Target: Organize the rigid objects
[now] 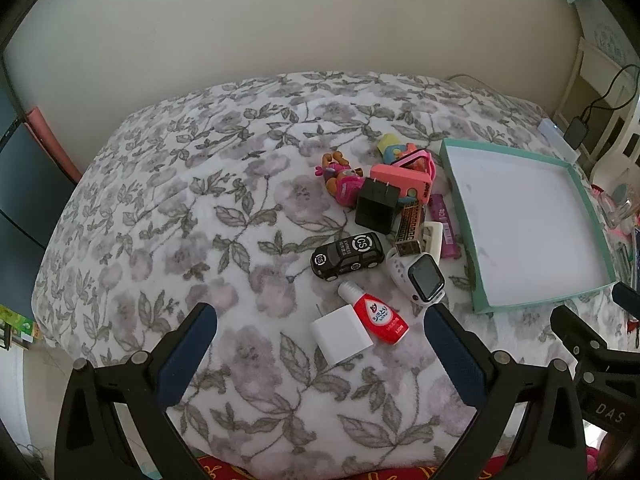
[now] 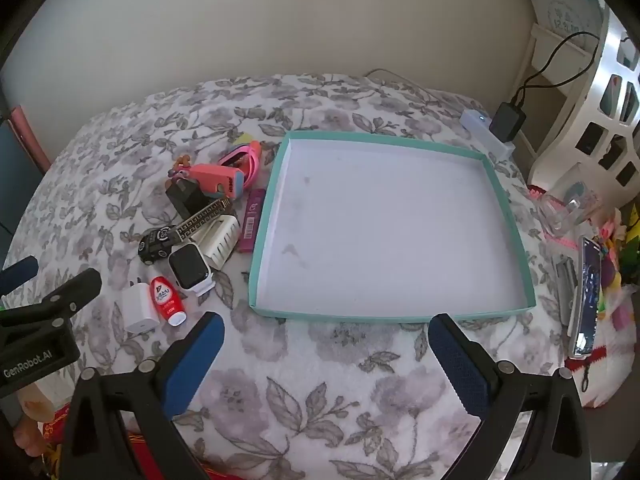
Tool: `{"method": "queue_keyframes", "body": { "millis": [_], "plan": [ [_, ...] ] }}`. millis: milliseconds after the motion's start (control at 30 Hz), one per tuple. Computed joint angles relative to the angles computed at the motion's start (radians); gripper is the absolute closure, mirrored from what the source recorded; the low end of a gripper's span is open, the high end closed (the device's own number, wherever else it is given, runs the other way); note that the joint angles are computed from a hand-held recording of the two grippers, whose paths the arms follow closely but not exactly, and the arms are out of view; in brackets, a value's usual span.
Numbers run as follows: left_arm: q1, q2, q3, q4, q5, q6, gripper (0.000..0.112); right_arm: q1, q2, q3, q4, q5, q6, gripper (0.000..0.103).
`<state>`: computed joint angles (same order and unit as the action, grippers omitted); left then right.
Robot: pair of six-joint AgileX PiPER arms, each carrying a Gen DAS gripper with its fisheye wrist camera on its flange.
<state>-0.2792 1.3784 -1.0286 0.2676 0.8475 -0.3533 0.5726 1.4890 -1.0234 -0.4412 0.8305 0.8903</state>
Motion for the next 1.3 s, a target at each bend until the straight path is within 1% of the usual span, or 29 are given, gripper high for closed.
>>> {"method": "queue_keyframes", "body": {
  "millis": [633,1300],
  "plan": [
    [0.002,0.005,0.002,0.015,0.004,-0.014,0.009,0.002,0.012,-0.003,-0.007,0.0,0.007,0.0],
    [-0.021,0.025,-0.016,0.04,0.034,-0.057,0.009,0.008,0.011,-0.01,-0.007,0.01,0.008,0.0]
  ]
}}
